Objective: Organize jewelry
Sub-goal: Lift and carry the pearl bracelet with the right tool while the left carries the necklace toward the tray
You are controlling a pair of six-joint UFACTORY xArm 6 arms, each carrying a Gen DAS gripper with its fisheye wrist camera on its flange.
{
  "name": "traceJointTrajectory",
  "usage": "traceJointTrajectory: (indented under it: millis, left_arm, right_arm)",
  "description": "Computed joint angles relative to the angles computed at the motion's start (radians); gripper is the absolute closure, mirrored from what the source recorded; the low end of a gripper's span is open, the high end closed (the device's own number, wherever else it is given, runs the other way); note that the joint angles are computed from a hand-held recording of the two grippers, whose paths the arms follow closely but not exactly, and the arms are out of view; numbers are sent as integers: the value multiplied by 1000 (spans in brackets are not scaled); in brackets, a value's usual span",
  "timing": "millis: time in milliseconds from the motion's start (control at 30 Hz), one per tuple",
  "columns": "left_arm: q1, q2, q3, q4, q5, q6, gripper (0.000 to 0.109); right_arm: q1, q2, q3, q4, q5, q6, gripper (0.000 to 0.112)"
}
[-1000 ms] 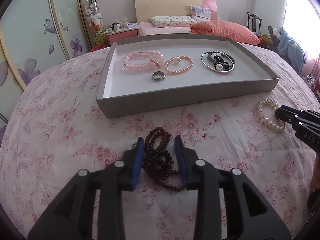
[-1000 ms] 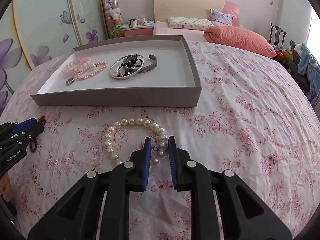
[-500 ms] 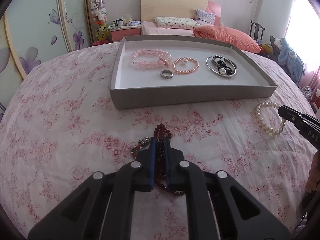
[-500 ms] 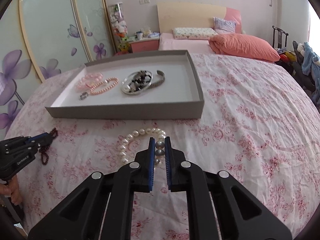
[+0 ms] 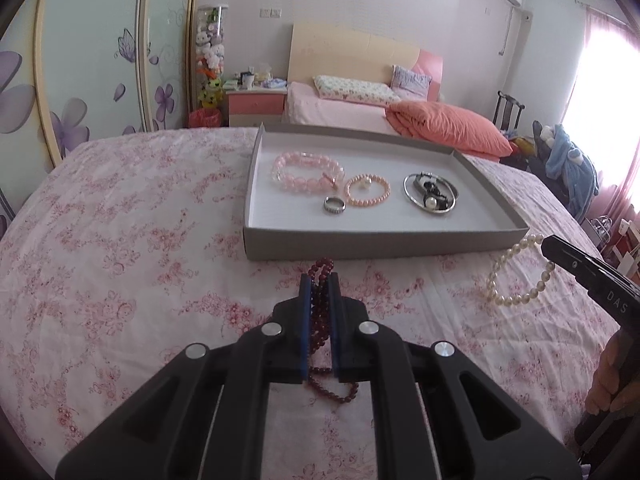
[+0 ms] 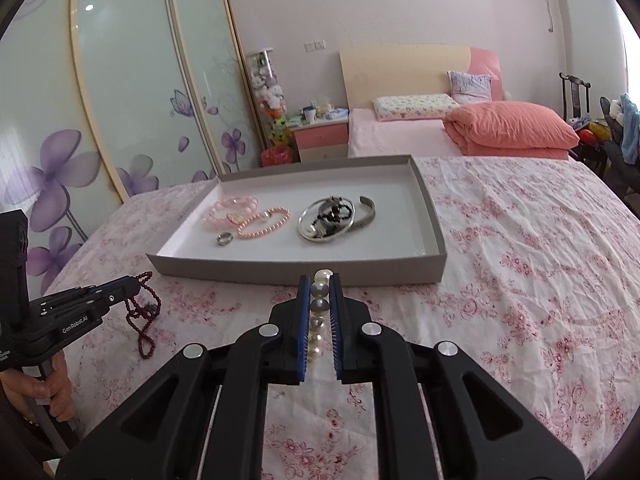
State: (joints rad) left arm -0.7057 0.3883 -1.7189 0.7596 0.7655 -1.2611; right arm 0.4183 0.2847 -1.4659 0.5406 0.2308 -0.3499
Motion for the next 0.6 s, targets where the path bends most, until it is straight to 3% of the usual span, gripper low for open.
traceJointTrajectory:
  millis: [300,600]
  left_arm:
    - [-31,8,-38,173,55,-94,100]
    - [-53,30,-79,248,93,-99,100]
  right_arm:
    - [32,-16,35,22,-138,-50,102]
    - [48,-22,57,-12,-224,-52,102]
